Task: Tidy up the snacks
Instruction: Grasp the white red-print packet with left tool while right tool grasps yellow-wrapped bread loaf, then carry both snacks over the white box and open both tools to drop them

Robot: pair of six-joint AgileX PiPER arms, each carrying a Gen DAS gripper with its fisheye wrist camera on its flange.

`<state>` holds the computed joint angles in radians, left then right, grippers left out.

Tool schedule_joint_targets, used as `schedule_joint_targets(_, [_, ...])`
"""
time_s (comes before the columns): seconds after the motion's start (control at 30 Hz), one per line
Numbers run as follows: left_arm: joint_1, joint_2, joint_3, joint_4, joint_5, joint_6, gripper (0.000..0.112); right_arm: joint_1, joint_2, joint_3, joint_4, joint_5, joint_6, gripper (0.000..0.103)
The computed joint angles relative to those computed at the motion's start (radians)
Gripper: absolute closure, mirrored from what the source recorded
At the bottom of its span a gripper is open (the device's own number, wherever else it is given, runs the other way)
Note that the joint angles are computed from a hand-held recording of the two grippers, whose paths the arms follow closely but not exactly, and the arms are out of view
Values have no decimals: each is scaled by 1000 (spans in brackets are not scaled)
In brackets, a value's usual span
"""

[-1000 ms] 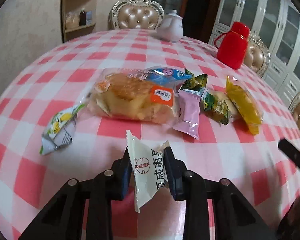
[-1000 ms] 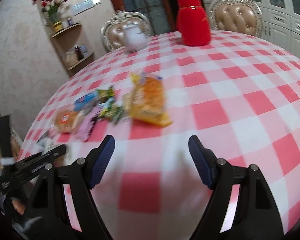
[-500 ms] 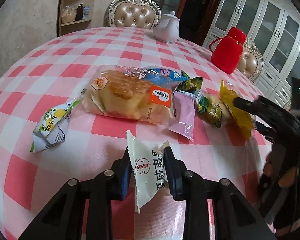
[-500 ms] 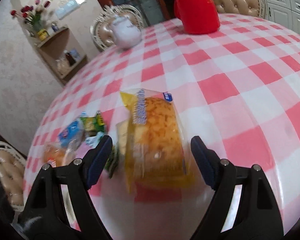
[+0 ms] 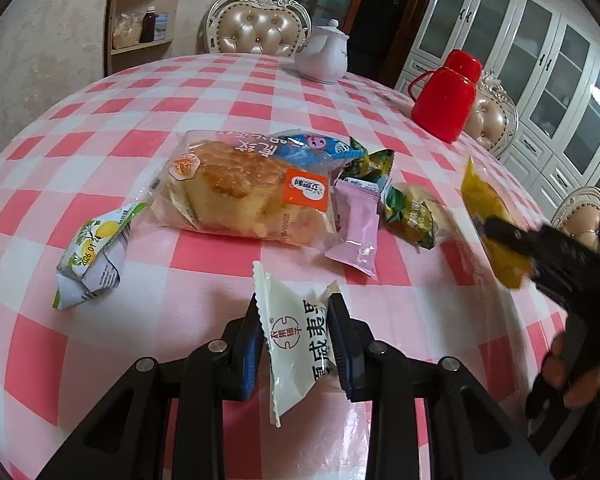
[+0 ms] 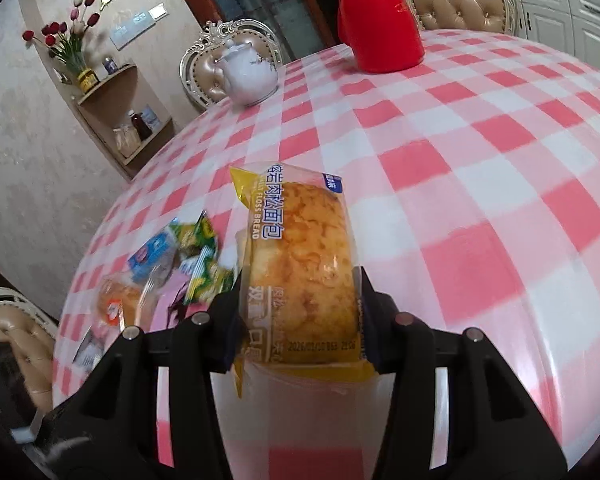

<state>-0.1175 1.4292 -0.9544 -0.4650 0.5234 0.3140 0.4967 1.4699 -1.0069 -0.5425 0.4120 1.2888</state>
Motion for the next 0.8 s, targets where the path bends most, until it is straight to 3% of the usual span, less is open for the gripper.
schedule_joint_targets(0.1, [1, -3, 3, -14, 2, 21, 80, 29, -72, 77, -19, -10, 70, 52])
schedule_joint_targets(0.27, [3, -13, 12, -54, 3, 79, 80, 136, -211, 189, -178, 35, 309, 52])
schedule_joint_targets(0.47, [-4, -48, 43, -55, -6, 94, 80, 332, -297, 238, -355, 167, 581, 52])
schedule_joint_targets(0.57, [-3, -71, 63, -67, 1, 103, 81, 372, -281, 225, -388, 175, 594, 52])
schedule_joint_targets(0.7, [-34, -147, 116, 14, -23, 11, 81, 356, -262, 222, -367, 124, 565, 52])
schedule_joint_targets(0.8, [-89, -236, 164, 157, -48, -143, 81, 364, -272, 230, -398, 132, 595, 52])
